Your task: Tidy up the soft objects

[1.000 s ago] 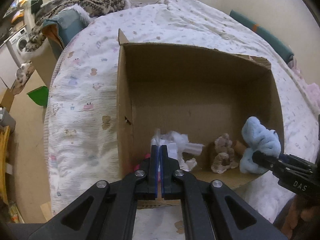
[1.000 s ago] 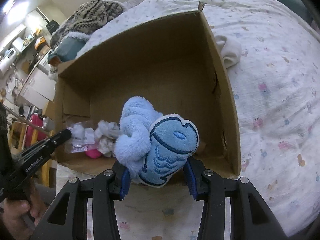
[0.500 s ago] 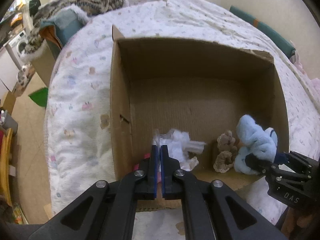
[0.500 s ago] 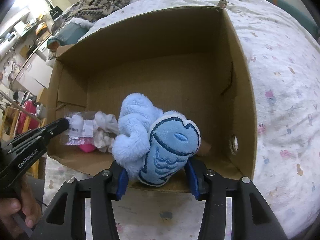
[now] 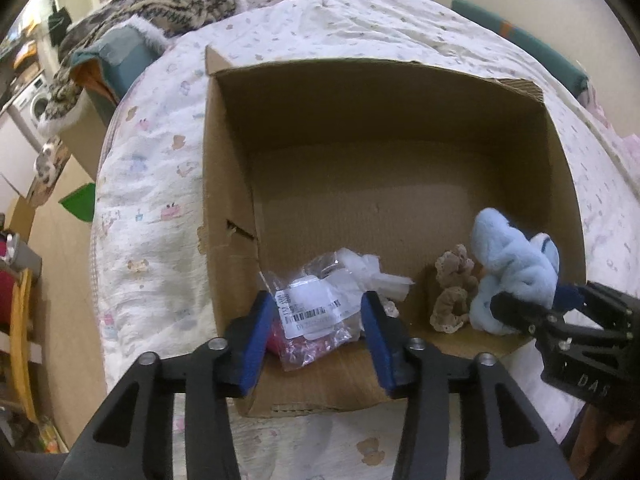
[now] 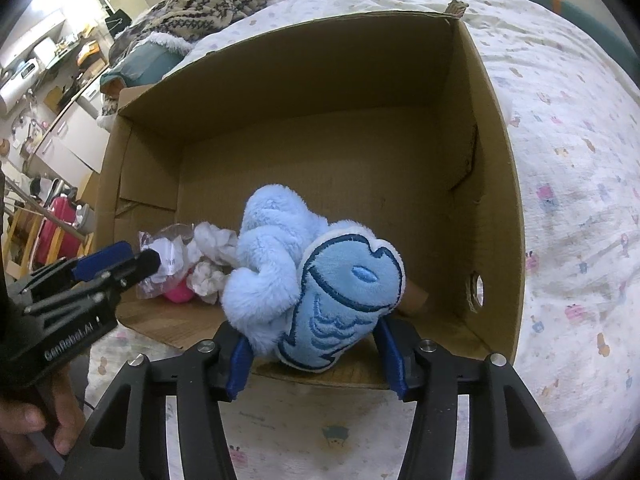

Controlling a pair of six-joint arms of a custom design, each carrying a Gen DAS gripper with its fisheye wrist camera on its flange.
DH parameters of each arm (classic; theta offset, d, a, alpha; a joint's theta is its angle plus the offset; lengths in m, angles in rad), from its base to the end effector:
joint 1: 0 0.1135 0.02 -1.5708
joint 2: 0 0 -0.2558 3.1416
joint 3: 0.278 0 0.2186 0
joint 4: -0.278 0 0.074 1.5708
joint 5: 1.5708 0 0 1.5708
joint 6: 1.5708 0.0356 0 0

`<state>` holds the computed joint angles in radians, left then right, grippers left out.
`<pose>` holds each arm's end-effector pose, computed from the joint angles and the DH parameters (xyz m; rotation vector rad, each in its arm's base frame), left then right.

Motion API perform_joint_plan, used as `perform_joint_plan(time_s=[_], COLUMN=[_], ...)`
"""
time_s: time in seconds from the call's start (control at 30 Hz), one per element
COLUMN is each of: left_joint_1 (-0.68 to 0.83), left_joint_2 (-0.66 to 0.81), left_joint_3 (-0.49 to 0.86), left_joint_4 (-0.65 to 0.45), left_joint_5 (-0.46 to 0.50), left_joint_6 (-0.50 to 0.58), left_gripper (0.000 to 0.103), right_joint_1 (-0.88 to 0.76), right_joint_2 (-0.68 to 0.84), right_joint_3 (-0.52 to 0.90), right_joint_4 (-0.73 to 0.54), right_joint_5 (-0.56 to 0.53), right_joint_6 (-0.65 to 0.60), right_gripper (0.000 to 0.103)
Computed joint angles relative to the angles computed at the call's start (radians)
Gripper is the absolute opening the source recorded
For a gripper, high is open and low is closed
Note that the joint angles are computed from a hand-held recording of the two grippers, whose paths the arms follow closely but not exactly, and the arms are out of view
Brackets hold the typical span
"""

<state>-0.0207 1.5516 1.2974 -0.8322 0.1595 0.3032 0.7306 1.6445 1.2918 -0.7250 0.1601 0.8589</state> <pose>0.2843 -0.0115 0.2779 0.4768 2.5952 -0.1170 0.2335 0.2016 0.2561 0.2246 2.6565 0.3290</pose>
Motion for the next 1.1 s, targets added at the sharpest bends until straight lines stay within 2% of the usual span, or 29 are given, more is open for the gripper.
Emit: perform_joint_plan(time_s=[0.13, 0.33, 0.43, 0.5, 0.6, 0.63, 0.67, 0.83, 0.97, 1.1], left_joint_1=[-0.010, 0.017, 0.019, 0.027, 0.037, 0.044, 0.053, 0.103, 0.164, 0.219], left_joint_2=[-0.036, -0.065, -0.109, -0.128, -0.160, -0.171, -0.175, -0.203, -0.238, -0.293], left_joint_3=[-0.015, 0.012, -0.003, -0.003, -0.006, -0.006, 0.001, 0.048, 0.069, 0.068], left_joint_4=[0.021, -0.014, 0.006, 0.007, 0.018, 0.021, 0.015, -0.025, -0.062, -0.092], left_joint_5=[-0.009, 0.077, 0.065, 0.066, 0.051, 0.055, 0.058, 0.084, 0.143, 0.187], left_joint_6=[0.002, 0.012, 0.009, -0.001, -0.006, -0.006, -0.005, -0.010, 0.005, 0.044], left_gripper=[0.056, 0.056, 0.056, 0.056, 0.056, 0.060, 0.069, 0.089, 0.094, 0.095], right_joint_1=[-0.003, 0.000, 0.003, 0.006, 0.024, 0.029, 0.037, 0.096, 0.153, 0.235], right_joint_2=[-0.018, -0.062, -0.090, -0.120, -0.145, -0.147, -0.149, -0.175, -0.195, -0.213], right_joint_3=[-0.012, -0.025, -0.032, -0.049, -0.046, -0.035, -0.021, 0.050, 0.102, 0.117], right_joint_4=[0.006, 0.015, 0.026, 0.044, 0.029, 0.014, -0.008, -0.104, -0.173, -0.219], right_joint_5=[0.008, 0.055, 0.083, 0.106, 0.165, 0.179, 0.197, 0.289, 0.353, 0.429], right_joint_6=[0.018, 0.041, 0.052, 0.057, 0.078, 0.081, 0.081, 0.109, 0.138, 0.183], right_gripper=[0.063, 0.076, 0.089, 0.103, 0.103, 0.103, 0.103, 0.103, 0.103, 0.103])
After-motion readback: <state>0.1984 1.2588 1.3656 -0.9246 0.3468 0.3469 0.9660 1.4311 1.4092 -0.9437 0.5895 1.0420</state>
